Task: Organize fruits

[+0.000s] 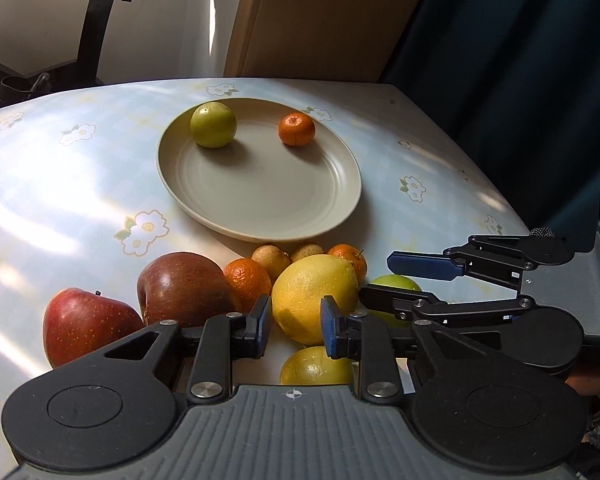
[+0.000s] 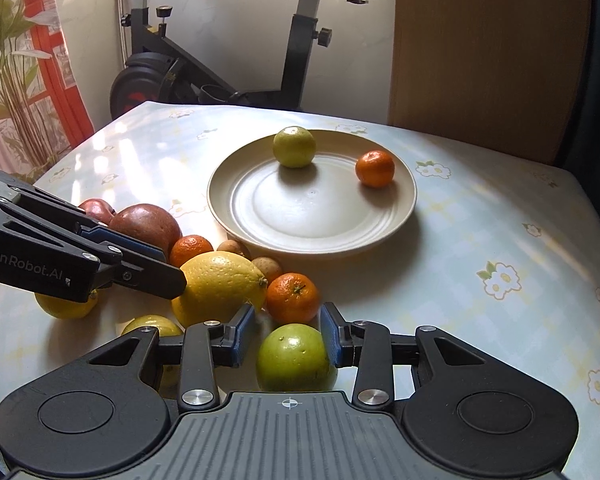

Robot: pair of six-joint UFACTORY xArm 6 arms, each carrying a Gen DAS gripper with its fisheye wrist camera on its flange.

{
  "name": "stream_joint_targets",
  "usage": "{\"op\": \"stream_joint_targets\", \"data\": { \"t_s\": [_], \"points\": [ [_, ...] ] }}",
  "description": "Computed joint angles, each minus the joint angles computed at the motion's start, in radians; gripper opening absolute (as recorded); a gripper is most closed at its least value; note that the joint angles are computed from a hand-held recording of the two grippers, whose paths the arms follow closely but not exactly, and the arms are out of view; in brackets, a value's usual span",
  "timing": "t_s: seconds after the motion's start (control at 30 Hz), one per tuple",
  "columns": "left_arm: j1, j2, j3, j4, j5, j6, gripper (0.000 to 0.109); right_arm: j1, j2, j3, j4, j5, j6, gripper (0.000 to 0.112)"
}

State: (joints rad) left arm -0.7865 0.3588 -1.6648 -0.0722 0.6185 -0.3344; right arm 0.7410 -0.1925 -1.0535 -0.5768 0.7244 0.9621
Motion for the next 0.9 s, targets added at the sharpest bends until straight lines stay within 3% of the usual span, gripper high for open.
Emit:
{"op": "stream_joint_targets", "data": {
  "t_s": [0.5, 0.9],
  "points": [
    [0.008, 0.026, -0.048, -0.026, 0.032, 0.002, 0.028, -0.025, 0.031, -0.058, 0.127, -0.002, -0.424, 0.036],
    [0.023, 0.027, -0.042, -0.053, 0.009, -0.006, 0.028, -0.010, 0.041, -0.072, 0.153, 0.016, -0.453, 0.036]
  ]
}}
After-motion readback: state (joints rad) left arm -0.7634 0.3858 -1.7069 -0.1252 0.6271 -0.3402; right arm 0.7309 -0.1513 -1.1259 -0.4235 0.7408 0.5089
